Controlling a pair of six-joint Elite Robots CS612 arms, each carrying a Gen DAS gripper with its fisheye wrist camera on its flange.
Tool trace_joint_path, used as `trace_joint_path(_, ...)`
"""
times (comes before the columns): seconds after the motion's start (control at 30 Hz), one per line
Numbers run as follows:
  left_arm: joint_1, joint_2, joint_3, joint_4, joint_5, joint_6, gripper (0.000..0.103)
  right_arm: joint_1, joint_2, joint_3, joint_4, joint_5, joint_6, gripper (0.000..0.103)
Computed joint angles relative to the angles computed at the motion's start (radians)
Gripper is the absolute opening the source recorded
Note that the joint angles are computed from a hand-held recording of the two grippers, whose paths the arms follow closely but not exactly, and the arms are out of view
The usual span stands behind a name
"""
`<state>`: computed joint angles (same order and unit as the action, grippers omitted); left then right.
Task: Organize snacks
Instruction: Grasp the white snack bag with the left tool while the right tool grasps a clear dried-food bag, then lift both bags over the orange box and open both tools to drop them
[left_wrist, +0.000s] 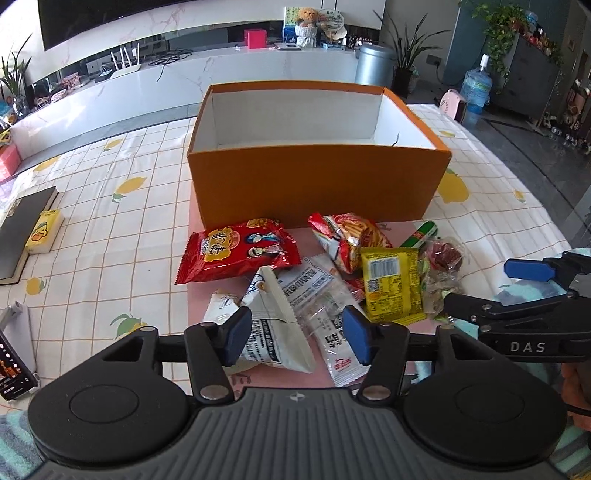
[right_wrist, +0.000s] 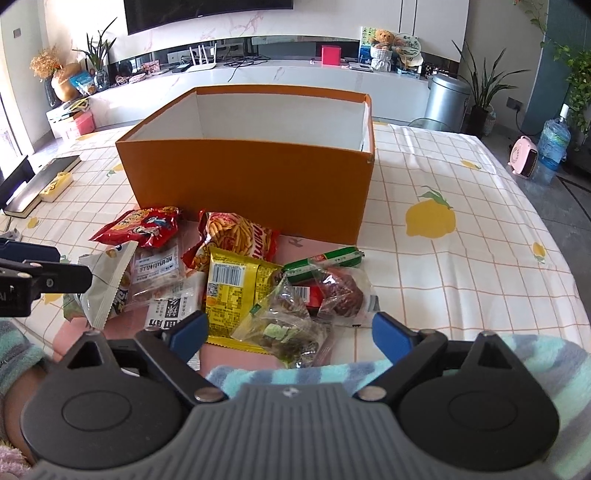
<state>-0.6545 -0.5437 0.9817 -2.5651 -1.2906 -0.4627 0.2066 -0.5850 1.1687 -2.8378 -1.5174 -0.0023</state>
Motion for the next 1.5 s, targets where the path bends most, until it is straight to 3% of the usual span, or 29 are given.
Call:
trace_joint_path(0.17, 0.006, 0.030, -0.061, 0.117, 0.011, -0.017, 0.086, 0.001, 0.028, -0.056, 0.096, -0.012, 0.024, 0.090)
trace_joint_path(0.47, 0.002, 0.090, -0.160, 0.276, 0.098, -0.007, 0.092, 0.011, 0.070, -0.134, 0.219, -0.053, -0.001, 0.089)
trace_joint_path(0.57, 0.002, 0.104, -0.180, 0.301, 0.114, 0.002, 0.093, 0.012, 0.075, -0.142, 0.235, -0.059, -0.007, 0.083)
trace_joint_path(0.7, 0.004, 0.113, -0.190, 0.323, 0.131, 0.008, 0.089, 0.016, 0.080, -0.148, 0.246, -0.082, -0.009, 0.067)
trace_joint_path(0.8, 0.006, 0.105, -0.167, 0.281, 0.126, 0.009, 0.081, 0.017, 0.080, -0.146, 0.240, -0.095, -0.009, 0.057)
trace_joint_path(0.9, 0.008, 0.099, -0.149, 0.251, 0.113, 0.010, 0.077, 0.019, 0.081, -0.142, 0.226, -0.104, -0.008, 0.055)
trace_joint_path(0.97, 0.007, 0.093, -0.136, 0.232, 0.117, 0.004, 0.067, 0.020, 0.080, -0.137, 0.213, -0.112, -0.001, 0.050)
trace_joint_path(1.13, 0.011, 0.069, -0.083, 0.134, 0.088, -0.016, 0.055, 0.019, 0.070, -0.113, 0.169, -0.110, 0.005, 0.040)
trace_joint_path(1.5, 0.000, 0.014, 0.002, -0.019, 0.084, -0.030, 0.049, 0.007, 0.016, -0.029, 0.067, -0.040, 0.033, 0.038)
